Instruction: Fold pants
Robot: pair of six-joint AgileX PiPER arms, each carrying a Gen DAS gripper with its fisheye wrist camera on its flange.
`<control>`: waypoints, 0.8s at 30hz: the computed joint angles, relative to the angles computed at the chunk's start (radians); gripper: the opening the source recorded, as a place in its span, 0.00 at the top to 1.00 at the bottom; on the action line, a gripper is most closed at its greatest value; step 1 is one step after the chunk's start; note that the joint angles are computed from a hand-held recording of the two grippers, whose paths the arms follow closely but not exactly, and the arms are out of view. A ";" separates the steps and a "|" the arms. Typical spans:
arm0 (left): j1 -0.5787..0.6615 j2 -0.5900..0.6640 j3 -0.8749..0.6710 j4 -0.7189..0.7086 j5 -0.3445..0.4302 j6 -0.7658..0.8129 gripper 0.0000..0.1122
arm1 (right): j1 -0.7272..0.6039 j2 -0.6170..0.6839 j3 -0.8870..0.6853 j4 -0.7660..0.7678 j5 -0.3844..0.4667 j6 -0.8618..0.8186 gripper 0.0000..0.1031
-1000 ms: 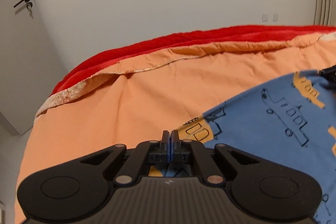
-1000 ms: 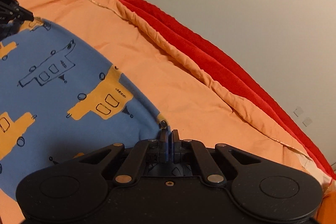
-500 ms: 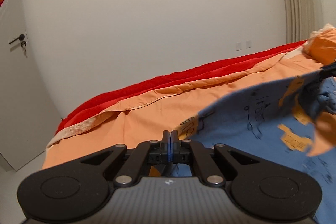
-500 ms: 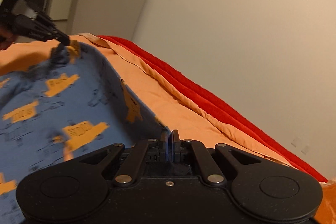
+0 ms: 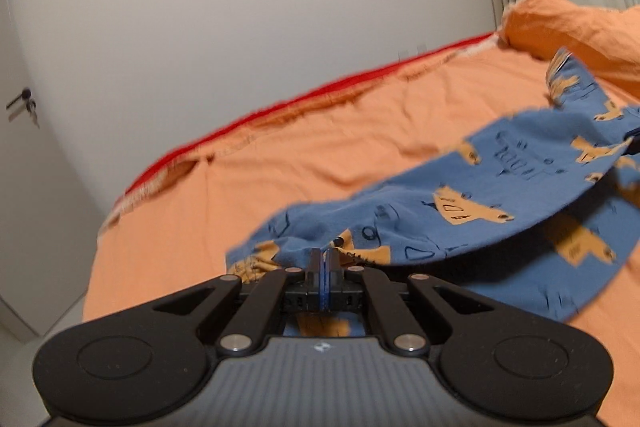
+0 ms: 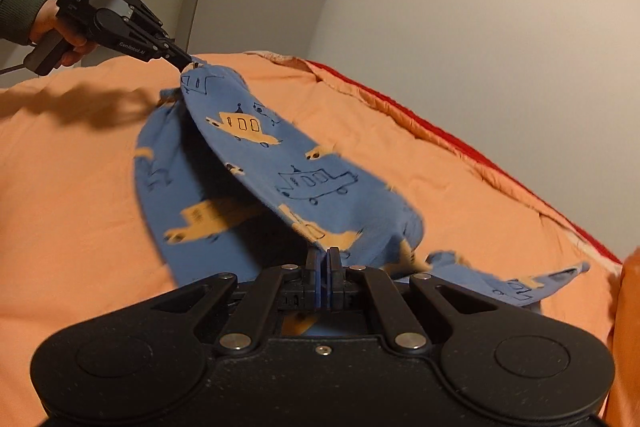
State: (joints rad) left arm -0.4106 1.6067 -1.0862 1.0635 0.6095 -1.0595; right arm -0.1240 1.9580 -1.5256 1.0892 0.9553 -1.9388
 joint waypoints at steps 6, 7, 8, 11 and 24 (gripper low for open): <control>-0.066 -0.047 0.071 -0.028 0.058 -0.008 1.00 | -0.006 -0.096 0.223 0.123 -0.090 -0.092 0.99; -0.076 -0.054 0.078 -0.022 0.064 -0.021 1.00 | -0.003 -0.106 0.227 0.121 -0.093 -0.078 0.99; -0.085 -0.059 0.087 -0.013 0.068 -0.040 1.00 | 0.000 -0.115 0.234 0.122 -0.098 -0.073 0.99; -0.100 -0.062 0.114 0.001 0.070 -0.084 1.00 | 0.006 -0.134 0.272 0.131 -0.137 -0.111 0.99; -0.141 -0.041 0.145 -0.038 0.105 -0.132 0.73 | 0.033 -0.095 0.289 0.106 -0.211 -0.012 0.87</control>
State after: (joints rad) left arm -0.5521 1.5659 -0.9417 1.0256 0.7144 -1.1910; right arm -0.0907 1.8629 -1.2369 1.1957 0.7447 -1.9509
